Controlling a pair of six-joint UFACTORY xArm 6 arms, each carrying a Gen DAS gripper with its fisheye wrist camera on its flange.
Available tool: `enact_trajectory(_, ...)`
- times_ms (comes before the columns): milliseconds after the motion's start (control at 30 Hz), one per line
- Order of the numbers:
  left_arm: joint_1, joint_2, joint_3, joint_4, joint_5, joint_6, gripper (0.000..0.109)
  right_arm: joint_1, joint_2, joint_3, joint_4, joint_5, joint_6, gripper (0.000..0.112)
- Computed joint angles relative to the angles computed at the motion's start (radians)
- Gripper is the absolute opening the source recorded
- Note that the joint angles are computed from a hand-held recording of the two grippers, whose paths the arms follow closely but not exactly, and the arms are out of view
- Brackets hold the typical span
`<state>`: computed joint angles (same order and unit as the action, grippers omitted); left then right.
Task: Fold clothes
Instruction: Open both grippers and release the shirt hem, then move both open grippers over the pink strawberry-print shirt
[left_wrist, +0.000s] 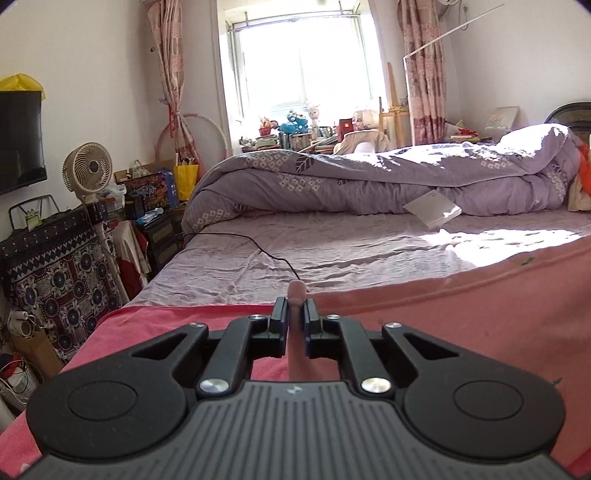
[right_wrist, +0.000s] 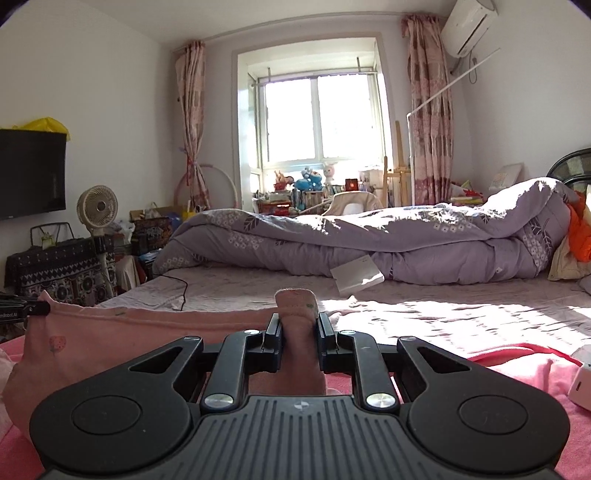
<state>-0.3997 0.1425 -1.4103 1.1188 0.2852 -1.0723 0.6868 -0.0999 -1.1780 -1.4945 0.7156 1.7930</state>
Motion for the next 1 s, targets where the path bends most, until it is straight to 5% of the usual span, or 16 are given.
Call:
enact_trajectory(133,-0.026,0.261,-0.247,-0.186,0.211,0.147,0.011,-0.153,0.238,-0.153,0.244,-0.161,-0.115,0.021)
enact_trajectory(200,-0.030,0.327,-0.288,-0.185,0.283,0.142,0.012,-0.192,0.350,-0.224,0.392,-0.178,-0.212,0.029)
enact_trajectory(233,-0.023,0.342,-0.288,-0.205,0.286,0.150,0.012,-0.197,0.364,-0.224,0.410,-0.178,-0.217,0.042)
enact_trajectory(367,0.003,0.315,-0.238,-0.195,0.239,0.098,0.018,-0.204,0.341,-0.159,0.320,-0.187,-0.048,0.060)
enact_trajectory(467,-0.003,0.240,-0.176,-0.039,0.228,-0.032,0.018,-0.184,0.287,-0.108,0.255,-0.110,0.050,0.060)
enact_trajectory(567,0.001,0.149,-0.093,-0.040,0.069,-0.006,0.018,-0.136,0.215,-0.058,0.149,-0.021,0.152,0.060)
enact_trajectory(600,-0.001,0.134,-0.072,-0.115,-0.004,0.081,0.019,-0.135,0.194,-0.040,0.093,-0.063,0.196,0.060)
enact_trajectory(667,-0.027,0.143,-0.044,-0.300,-0.132,0.290,0.042,-0.168,0.190,-0.059,0.057,-0.252,0.211,0.060)
enact_trajectory(767,-0.098,0.231,-0.116,-0.456,-0.062,0.516,0.046,-0.186,0.268,-0.142,0.233,-0.442,-0.045,0.061)
enact_trajectory(833,-0.117,0.311,-0.199,-0.381,0.055,0.470,0.046,-0.136,0.347,-0.218,0.359,-0.383,-0.255,0.067)
enact_trajectory(900,-0.102,0.330,-0.197,-0.320,0.026,0.397,0.049,-0.084,0.453,-0.320,0.450,-0.223,-0.430,0.077)
enact_trajectory(1000,-0.105,0.333,-0.242,-0.209,0.107,0.311,0.049,-0.095,0.471,-0.335,0.508,-0.207,-0.416,0.087)
